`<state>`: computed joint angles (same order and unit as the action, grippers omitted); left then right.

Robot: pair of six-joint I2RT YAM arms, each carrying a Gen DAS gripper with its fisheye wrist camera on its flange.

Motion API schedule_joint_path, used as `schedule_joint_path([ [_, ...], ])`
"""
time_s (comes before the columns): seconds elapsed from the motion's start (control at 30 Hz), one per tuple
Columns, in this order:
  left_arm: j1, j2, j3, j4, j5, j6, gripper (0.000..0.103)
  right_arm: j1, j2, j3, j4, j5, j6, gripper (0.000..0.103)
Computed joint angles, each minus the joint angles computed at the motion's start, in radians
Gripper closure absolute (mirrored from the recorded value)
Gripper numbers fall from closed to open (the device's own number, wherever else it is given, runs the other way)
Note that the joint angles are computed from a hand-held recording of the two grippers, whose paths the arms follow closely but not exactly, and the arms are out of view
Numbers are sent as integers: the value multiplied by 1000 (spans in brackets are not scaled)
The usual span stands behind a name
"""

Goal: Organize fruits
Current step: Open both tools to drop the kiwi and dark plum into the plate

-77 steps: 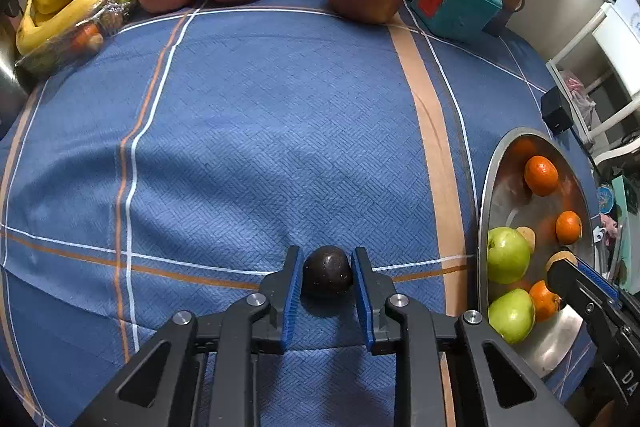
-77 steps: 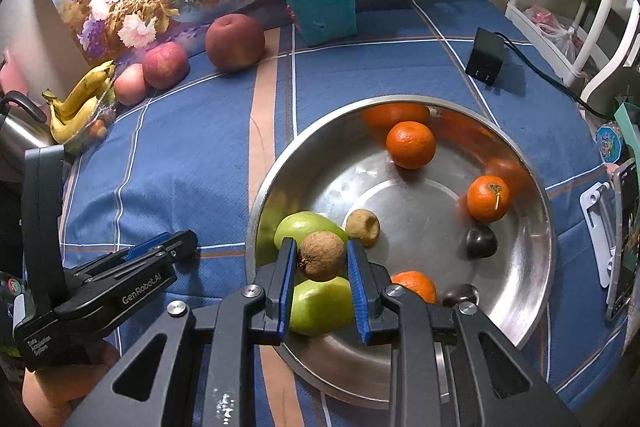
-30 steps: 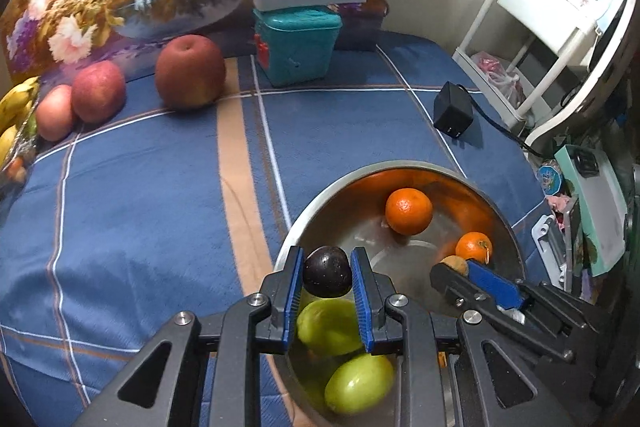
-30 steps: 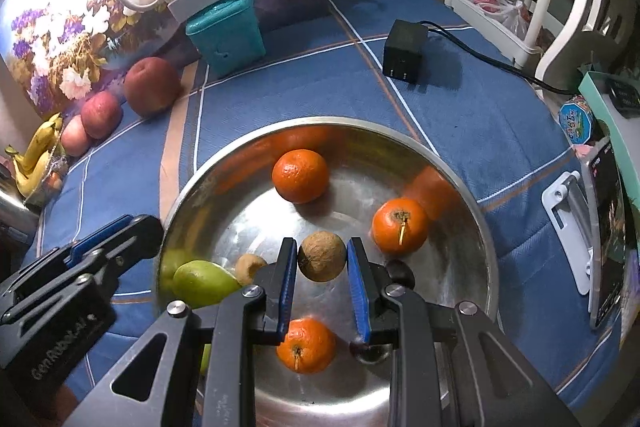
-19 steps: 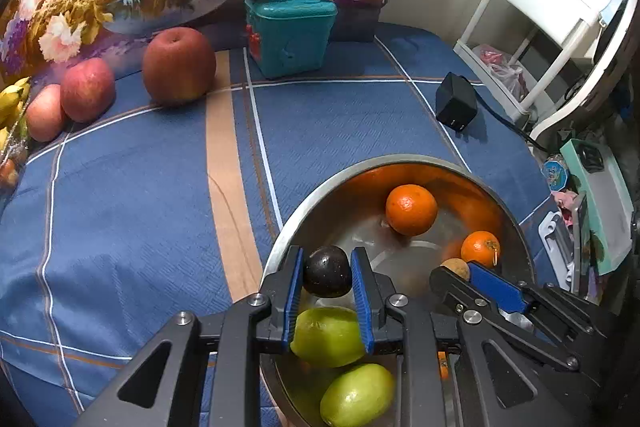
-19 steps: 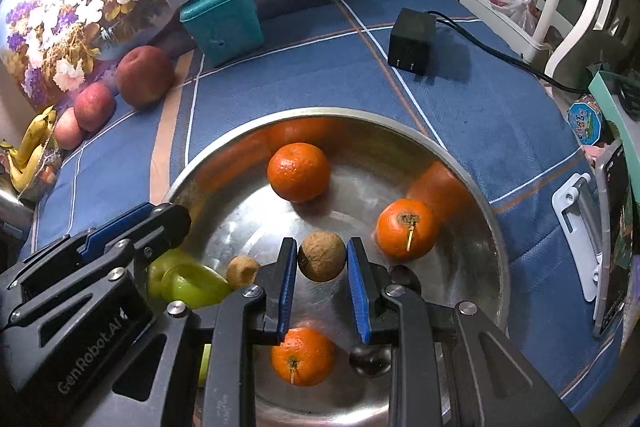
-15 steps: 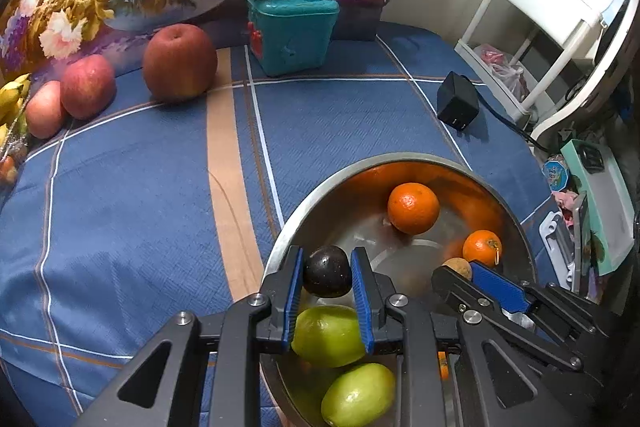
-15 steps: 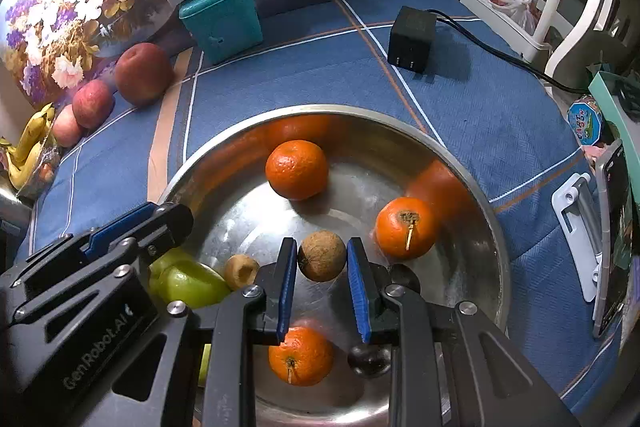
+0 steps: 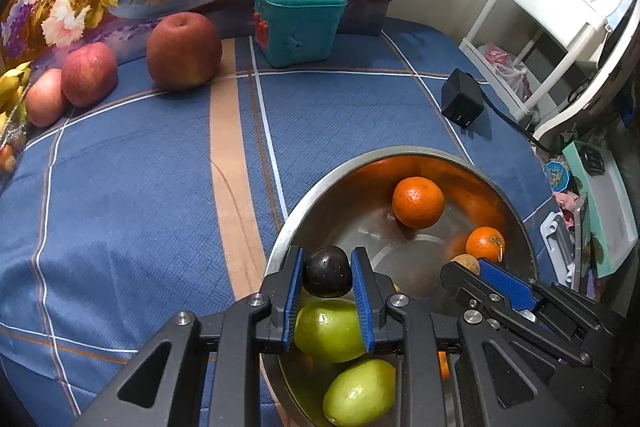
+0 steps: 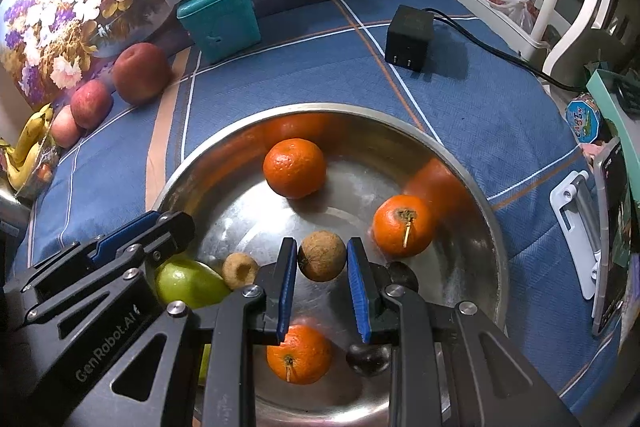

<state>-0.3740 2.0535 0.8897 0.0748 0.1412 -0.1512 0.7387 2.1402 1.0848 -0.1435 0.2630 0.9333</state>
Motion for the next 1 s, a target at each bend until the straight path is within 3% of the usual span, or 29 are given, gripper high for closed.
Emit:
schedule_joint_path([
  [0.5,14,-24,-9,-28,27,-11,71,6,-42,-15,-12,13,1,76],
  [0.6,18,-36,-15,-28,33,-14,59,7,-46,-13,-16,15,0,76],
  [0.8,35,-69,-35,-32,46,-20,55,10,-53,-15,-22,15,-1,76],
  [1.0,76,-86,-53,-41,49,-37,42,16,-56,-14,-26,18,-1,76],
])
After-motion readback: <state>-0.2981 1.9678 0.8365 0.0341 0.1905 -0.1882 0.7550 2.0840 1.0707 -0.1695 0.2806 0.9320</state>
